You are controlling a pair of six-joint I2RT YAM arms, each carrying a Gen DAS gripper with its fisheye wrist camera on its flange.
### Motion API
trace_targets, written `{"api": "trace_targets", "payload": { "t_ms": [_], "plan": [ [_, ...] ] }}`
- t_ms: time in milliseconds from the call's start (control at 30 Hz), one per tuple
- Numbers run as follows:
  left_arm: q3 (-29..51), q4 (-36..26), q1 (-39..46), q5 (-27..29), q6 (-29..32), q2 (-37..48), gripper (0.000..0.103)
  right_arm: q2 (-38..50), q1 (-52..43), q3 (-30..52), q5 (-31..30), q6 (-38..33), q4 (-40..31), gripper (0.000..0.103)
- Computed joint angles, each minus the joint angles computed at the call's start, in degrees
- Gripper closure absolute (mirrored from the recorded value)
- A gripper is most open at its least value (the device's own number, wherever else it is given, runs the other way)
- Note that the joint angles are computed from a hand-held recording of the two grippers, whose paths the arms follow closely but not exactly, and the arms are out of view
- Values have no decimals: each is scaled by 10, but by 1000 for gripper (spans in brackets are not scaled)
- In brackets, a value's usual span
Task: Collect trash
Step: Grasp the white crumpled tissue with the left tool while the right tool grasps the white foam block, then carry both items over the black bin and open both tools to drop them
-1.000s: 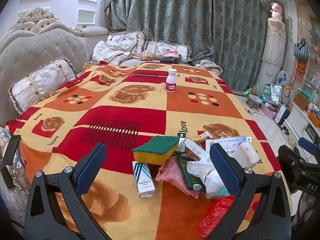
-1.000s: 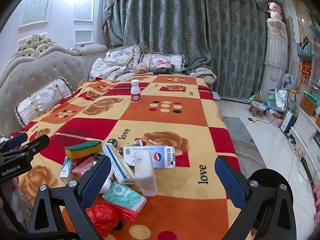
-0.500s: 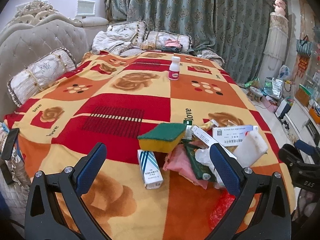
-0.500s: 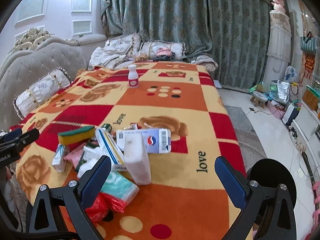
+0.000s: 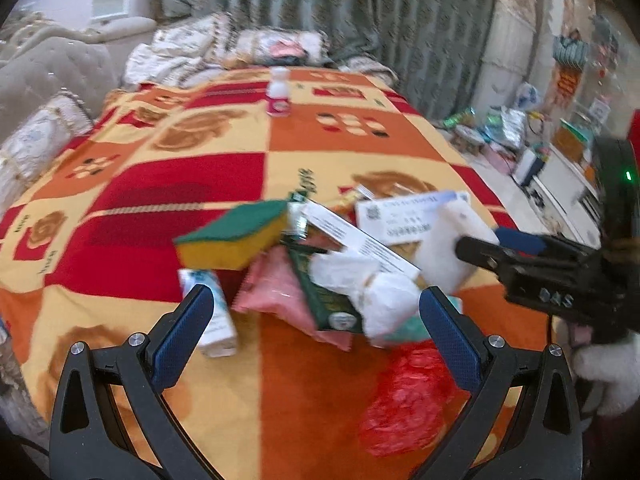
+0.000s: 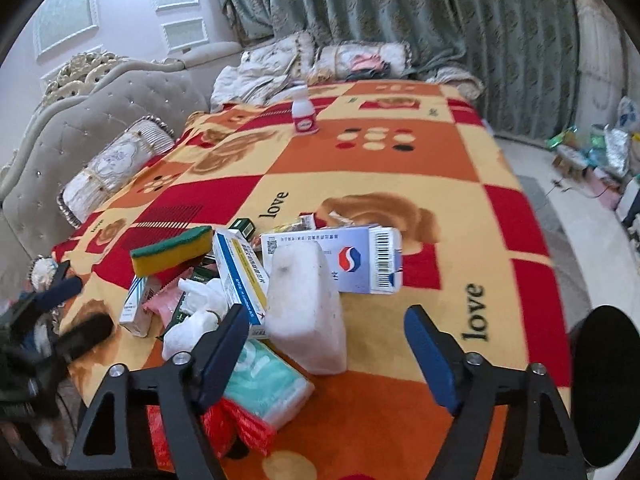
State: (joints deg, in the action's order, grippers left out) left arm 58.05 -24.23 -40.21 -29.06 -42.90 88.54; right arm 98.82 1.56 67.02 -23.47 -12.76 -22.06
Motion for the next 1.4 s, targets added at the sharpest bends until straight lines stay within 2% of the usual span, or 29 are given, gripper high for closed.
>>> {"api": "trace_targets", "payload": {
  "t_ms": [67, 100, 133, 167, 233, 300, 333, 367, 433, 633, 800, 933, 1200, 1300, 1400],
  "plan": [
    [16, 5, 3, 14, 12, 24, 1, 20, -1, 19, -14, -3, -11, 41],
    [26, 5, 5, 20, 18, 38, 1, 32, -3, 30, -22, -5, -19, 54],
    [34, 5, 6, 23, 22, 49, 1, 44, -4, 43, -30, -7, -30, 62],
    [43, 5, 7, 28, 28, 60, 2, 50, -7, 49, -36, -8, -37, 65],
    [57, 5, 8, 36, 41, 77, 16, 63, -13, 62, -57, -9, -50, 73],
    [77, -7, 15, 53, 49, 98, 46, 60, -18, 61, -64, -12, -52, 73],
    [82, -8, 22, 73, 52, 104, 56, 58, -20, 61, -68, -16, -54, 73],
    [80, -4, 26, 87, 52, 105, 76, 56, -22, 61, -72, -19, -57, 74],
    [74, 1, 36, 116, 50, 101, 77, 46, -30, 56, -82, -22, -58, 74],
    [64, -11, 24, 99, 46, 48, 81, 13, -57, 39, -110, -41, -70, 74],
    [96, -34, 4, 91, 56, 26, 81, -15, -86, 36, -118, -65, -92, 74],
    [147, -41, -15, 99, 64, 53, 81, -28, -121, 37, -124, -75, -104, 74],
    [325, -70, -63, 131, 68, 189, 81, -19, -231, 71, -126, -97, -120, 74],
    [427, -96, -82, 145, 74, 261, 81, -1, -277, 91, -119, -107, -120, 74],
    [562, -135, -96, 174, 77, 358, 81, 27, -319, 117, -111, -110, -121, 74]
  ]
}}
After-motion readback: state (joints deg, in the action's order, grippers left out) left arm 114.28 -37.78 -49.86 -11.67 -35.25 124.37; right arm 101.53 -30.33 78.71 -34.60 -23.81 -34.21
